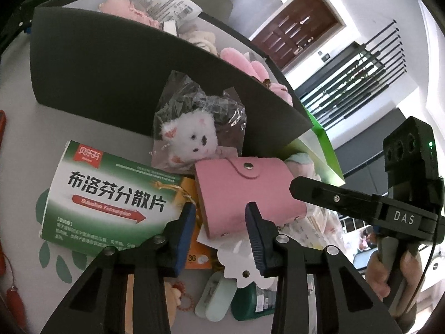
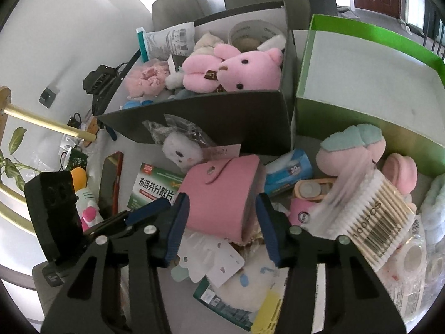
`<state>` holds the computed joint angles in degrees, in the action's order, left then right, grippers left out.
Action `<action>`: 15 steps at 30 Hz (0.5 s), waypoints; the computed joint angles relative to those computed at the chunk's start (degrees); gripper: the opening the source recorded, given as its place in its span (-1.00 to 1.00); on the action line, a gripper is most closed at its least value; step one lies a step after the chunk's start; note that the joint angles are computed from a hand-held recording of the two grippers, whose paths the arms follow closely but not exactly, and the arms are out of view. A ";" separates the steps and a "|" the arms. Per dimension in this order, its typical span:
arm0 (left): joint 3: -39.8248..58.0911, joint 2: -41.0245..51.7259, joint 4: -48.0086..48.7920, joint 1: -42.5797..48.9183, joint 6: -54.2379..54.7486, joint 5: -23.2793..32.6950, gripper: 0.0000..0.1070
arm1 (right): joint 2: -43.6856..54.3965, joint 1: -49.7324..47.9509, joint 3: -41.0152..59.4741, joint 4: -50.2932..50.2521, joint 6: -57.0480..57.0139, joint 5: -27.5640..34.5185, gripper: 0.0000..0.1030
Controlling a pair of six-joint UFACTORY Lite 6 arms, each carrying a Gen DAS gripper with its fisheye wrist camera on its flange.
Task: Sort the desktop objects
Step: 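Close the right gripper on the pink card wallet, then lift the pink wallet and carry it toward the black box with the right gripper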
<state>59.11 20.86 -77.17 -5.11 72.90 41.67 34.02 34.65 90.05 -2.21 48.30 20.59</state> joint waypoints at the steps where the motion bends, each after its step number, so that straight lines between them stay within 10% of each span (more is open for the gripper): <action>1: -0.18 -0.07 -0.06 0.15 0.13 0.16 -0.29 | -0.08 -0.03 -0.17 0.31 -0.25 -0.13 -0.11; 15: -1.02 -1.61 0.33 1.18 0.64 1.95 -0.29 | 1.33 0.82 2.19 -2.97 2.08 2.32 -0.19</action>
